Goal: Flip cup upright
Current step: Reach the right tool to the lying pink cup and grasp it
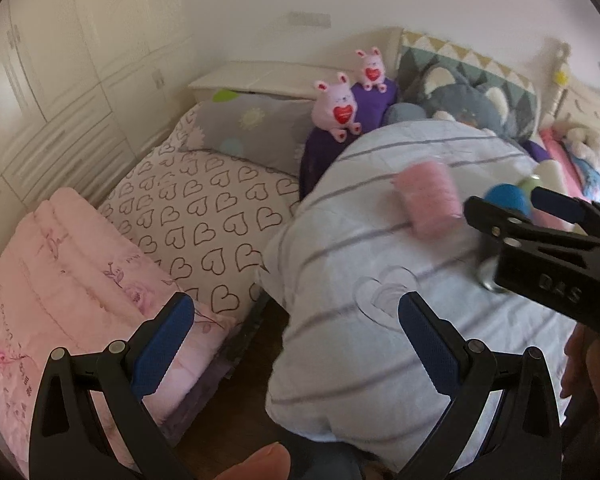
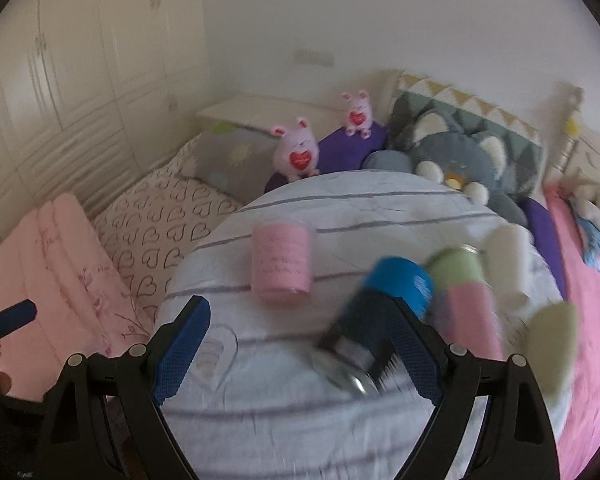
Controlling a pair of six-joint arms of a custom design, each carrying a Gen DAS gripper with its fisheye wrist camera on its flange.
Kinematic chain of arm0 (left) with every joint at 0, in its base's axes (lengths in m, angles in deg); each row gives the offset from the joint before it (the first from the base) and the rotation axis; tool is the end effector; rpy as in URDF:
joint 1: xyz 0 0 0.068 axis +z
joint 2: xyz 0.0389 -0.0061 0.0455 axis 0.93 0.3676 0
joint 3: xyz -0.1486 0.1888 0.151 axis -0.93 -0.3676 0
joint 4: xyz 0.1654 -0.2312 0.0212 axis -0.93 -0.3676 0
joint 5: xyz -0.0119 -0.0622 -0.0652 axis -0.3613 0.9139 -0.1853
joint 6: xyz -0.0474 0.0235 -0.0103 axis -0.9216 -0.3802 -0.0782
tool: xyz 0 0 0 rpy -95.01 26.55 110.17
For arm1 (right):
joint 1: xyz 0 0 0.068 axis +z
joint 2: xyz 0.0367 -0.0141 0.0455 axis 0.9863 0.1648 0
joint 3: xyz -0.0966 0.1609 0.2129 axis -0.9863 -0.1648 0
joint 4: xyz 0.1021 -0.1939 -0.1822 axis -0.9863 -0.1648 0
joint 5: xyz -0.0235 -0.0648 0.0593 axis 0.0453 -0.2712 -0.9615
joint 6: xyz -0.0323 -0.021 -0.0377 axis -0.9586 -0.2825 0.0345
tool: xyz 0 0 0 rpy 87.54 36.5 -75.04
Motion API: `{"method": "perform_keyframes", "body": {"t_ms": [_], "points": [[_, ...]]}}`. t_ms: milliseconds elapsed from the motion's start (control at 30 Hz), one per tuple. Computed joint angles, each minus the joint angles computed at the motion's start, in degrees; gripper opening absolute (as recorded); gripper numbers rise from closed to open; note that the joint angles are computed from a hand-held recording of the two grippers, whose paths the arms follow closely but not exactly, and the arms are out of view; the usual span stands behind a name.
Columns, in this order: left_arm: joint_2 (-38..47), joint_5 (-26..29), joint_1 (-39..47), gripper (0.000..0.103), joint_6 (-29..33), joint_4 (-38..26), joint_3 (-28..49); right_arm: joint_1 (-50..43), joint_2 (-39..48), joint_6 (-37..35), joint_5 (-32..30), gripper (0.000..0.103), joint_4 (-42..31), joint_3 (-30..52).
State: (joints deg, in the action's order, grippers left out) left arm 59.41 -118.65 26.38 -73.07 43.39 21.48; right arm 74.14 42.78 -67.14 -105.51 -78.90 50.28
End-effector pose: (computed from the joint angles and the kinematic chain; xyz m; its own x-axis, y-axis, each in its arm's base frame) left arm 0.2300 -0.1812 0.1360 -0.7628 -0.2585 -0.5928 -0.3565 0.9329 0.0519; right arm 0.3266 -0.0227 0.1469 -0.6556 -0.3839 -0.6503 -0.5035 0.8640 -0.0025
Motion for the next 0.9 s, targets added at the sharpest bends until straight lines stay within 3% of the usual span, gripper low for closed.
{"method": "perform_keyframes", "body": {"t_ms": [233,367,500,700,900], "points": [[3.31,2.06,7.19,0.103,5.93,5.67,-0.02,6.97,14.48,2.01,6.63,0.089,-0.57,10.38],[4.67,3.42,8.93,0.103,7.62,7.70,0.08,8.25,19.82,3.80,10.32,0.067,-1.37,14.53],[5.32,4.39,9.23,0.103,8.32,8.37,0.10,9.06,22.53,3.60,12.10,0.064,-0.93,16.18],[3.70,3.90,7.70,0.103,6.61,6.73,-0.43,7.61,21.08,3.56,7.09,0.063,-2.11,15.99],[0.47,1.38,2.88,0.103,2.90,3.03,-0.69,3.53,9.75,1.09,0.64,0.064,-4.54,9.40]]}}
